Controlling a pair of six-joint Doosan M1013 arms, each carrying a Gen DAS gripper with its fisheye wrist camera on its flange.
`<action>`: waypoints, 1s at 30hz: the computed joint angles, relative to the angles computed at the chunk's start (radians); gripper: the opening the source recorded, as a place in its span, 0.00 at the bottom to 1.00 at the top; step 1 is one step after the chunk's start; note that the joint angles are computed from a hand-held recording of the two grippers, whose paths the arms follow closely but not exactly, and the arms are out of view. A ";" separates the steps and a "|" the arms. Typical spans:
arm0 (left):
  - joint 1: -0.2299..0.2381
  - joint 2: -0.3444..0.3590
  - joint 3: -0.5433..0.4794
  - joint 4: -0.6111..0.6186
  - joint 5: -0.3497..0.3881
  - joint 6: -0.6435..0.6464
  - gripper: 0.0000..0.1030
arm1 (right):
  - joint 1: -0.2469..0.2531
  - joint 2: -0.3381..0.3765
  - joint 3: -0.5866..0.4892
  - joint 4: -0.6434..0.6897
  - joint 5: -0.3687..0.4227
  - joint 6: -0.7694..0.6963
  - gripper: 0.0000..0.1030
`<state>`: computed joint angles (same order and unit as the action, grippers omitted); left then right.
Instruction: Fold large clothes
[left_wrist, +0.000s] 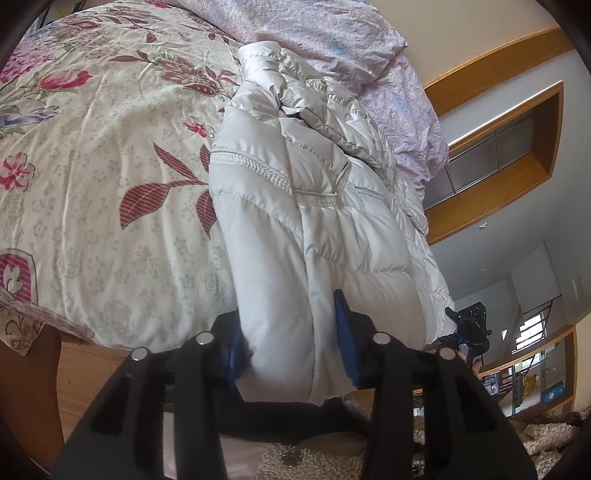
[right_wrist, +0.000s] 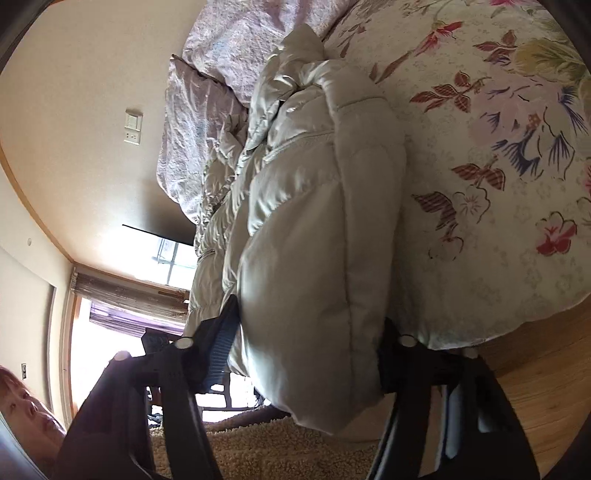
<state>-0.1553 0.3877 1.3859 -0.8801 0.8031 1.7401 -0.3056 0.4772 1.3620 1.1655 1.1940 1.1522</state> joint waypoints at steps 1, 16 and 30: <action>0.000 -0.001 0.002 -0.009 -0.003 0.001 0.29 | 0.000 -0.002 0.008 0.011 -0.012 -0.006 0.33; 0.003 -0.032 -0.018 -0.092 -0.135 0.070 0.12 | 0.047 -0.080 0.017 0.056 -0.303 -0.167 0.18; 0.001 0.052 -0.236 -0.036 -0.259 0.015 0.12 | 0.136 -0.056 -0.146 0.037 -0.621 -0.275 0.18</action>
